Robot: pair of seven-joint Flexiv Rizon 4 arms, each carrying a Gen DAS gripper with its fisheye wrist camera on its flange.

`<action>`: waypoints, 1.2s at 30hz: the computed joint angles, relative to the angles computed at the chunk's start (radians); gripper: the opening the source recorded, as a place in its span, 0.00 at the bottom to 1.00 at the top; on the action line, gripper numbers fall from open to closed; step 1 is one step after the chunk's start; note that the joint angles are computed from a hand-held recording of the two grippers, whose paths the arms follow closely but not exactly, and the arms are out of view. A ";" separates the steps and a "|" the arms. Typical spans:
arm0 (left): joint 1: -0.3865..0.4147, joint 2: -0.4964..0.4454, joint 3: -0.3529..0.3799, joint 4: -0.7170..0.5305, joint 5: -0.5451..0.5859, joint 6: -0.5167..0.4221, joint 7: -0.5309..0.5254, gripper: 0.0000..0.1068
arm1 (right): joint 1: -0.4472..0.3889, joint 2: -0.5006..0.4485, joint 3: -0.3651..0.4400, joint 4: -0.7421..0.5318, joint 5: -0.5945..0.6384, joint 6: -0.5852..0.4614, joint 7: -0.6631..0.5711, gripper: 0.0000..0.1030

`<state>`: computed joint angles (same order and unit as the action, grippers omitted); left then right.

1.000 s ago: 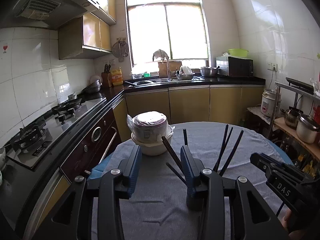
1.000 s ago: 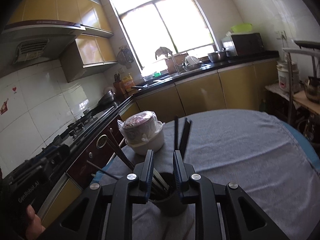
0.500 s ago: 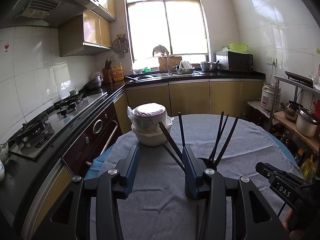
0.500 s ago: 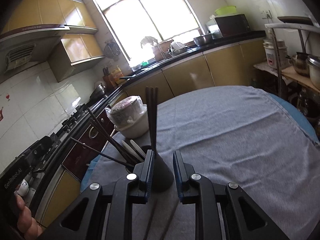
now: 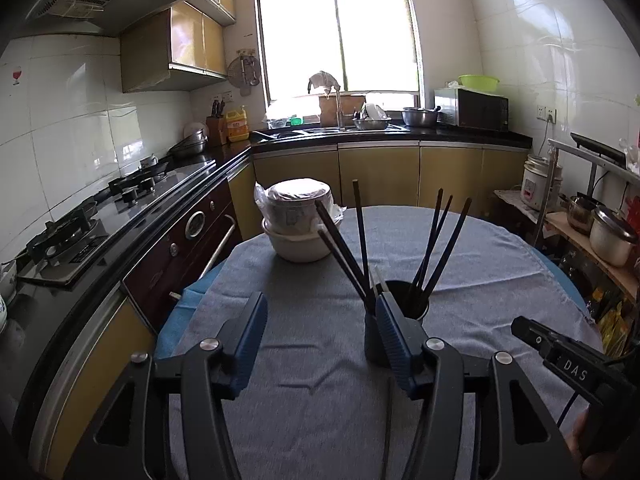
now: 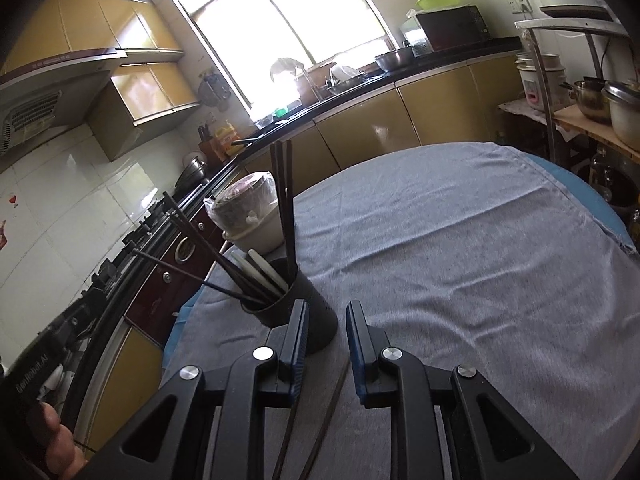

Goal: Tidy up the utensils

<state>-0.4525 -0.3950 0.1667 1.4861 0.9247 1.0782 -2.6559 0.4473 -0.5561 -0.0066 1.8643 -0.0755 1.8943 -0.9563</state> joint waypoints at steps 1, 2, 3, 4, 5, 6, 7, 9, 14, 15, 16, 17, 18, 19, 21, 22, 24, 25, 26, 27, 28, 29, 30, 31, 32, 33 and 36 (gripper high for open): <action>-0.001 0.002 0.000 0.005 -0.001 0.000 -0.002 0.54 | 0.002 0.002 0.000 0.003 0.001 0.002 -0.001 0.24; 0.001 0.004 -0.002 0.010 -0.006 0.000 -0.001 0.54 | 0.003 0.003 0.002 0.007 0.002 0.004 -0.002 0.26; 0.003 0.007 -0.004 0.019 -0.012 0.003 -0.004 0.54 | 0.003 0.005 0.005 0.011 0.002 0.006 -0.002 0.32; 0.004 0.009 -0.005 0.025 -0.015 0.005 -0.008 0.54 | 0.003 0.006 0.007 0.015 0.004 0.012 -0.003 0.38; 0.004 0.011 -0.005 0.029 -0.016 0.004 -0.010 0.54 | 0.008 0.007 0.005 0.019 0.008 0.016 -0.004 0.42; 0.003 0.012 -0.005 0.033 -0.014 0.001 -0.012 0.54 | 0.016 0.009 -0.002 0.024 0.013 0.021 -0.007 0.50; 0.001 0.012 -0.004 0.035 -0.012 -0.003 -0.014 0.55 | 0.030 0.010 -0.014 0.030 0.021 0.032 -0.014 0.51; 0.001 0.011 -0.006 0.042 -0.009 -0.008 -0.016 0.55 | 0.037 0.013 -0.017 0.033 0.024 0.034 -0.024 0.51; 0.018 0.003 -0.015 0.061 -0.043 0.001 -0.003 0.55 | 0.046 0.011 -0.014 0.037 0.025 0.036 -0.049 0.51; 0.023 -0.001 -0.017 0.064 -0.052 0.003 0.005 0.55 | 0.051 0.011 -0.018 0.038 0.027 0.034 -0.054 0.51; 0.028 -0.004 -0.019 0.069 -0.064 0.008 0.014 0.56 | 0.051 0.009 -0.016 0.037 0.026 0.029 -0.057 0.51; 0.035 -0.008 -0.023 0.075 -0.081 0.015 0.029 0.56 | 0.042 0.006 -0.004 0.033 0.017 0.021 -0.058 0.51; 0.050 -0.013 -0.032 0.087 -0.112 0.028 0.055 0.56 | 0.032 0.003 0.008 0.029 0.005 0.006 -0.059 0.51; 0.058 -0.017 -0.035 0.097 -0.136 0.039 0.071 0.56 | 0.025 0.000 0.017 0.024 -0.007 -0.012 -0.059 0.51; 0.068 -0.028 -0.035 0.117 -0.182 0.053 0.094 0.56 | 0.008 -0.006 0.034 0.021 -0.023 -0.024 -0.055 0.51; 0.068 -0.033 -0.032 0.124 -0.201 0.054 0.106 0.56 | 0.002 -0.011 0.041 0.020 -0.028 -0.026 -0.053 0.51; 0.061 -0.044 -0.023 0.136 -0.225 0.048 0.120 0.56 | -0.014 -0.020 0.059 0.019 -0.044 -0.037 -0.050 0.51; 0.057 -0.048 -0.018 0.140 -0.235 0.046 0.125 0.56 | -0.028 -0.025 0.077 0.018 -0.055 -0.045 -0.047 0.51; 0.056 -0.053 -0.016 0.147 -0.247 0.045 0.133 0.56 | -0.041 -0.029 0.093 0.017 -0.065 -0.048 -0.045 0.51; 0.053 -0.056 -0.013 0.153 -0.256 0.043 0.137 0.56 | -0.054 -0.032 0.111 0.018 -0.078 -0.054 -0.045 0.51; 0.050 -0.057 -0.010 0.157 -0.265 0.039 0.142 0.56 | -0.061 -0.033 0.121 0.021 -0.091 -0.061 -0.048 0.51; 0.046 -0.058 -0.006 0.162 -0.270 0.035 0.144 0.56 | -0.053 -0.031 0.114 0.029 -0.096 -0.064 -0.051 0.51; 0.041 -0.057 -0.002 0.168 -0.274 0.030 0.145 0.56 | -0.046 -0.028 0.108 0.035 -0.101 -0.066 -0.055 0.51; 0.035 -0.055 0.003 0.172 -0.272 0.025 0.141 0.56 | -0.036 -0.023 0.098 0.045 -0.104 -0.064 -0.060 0.51; 0.027 -0.053 0.009 0.174 -0.267 0.017 0.134 0.56 | -0.016 -0.015 0.078 0.057 -0.102 -0.058 -0.067 0.51; 0.022 -0.051 0.013 0.175 -0.262 0.009 0.129 0.56 | 0.014 -0.006 0.046 0.072 -0.095 -0.049 -0.077 0.51; 0.005 -0.043 0.025 0.175 -0.230 -0.013 0.104 0.65 | 0.087 0.021 -0.029 0.109 -0.064 -0.026 -0.108 0.51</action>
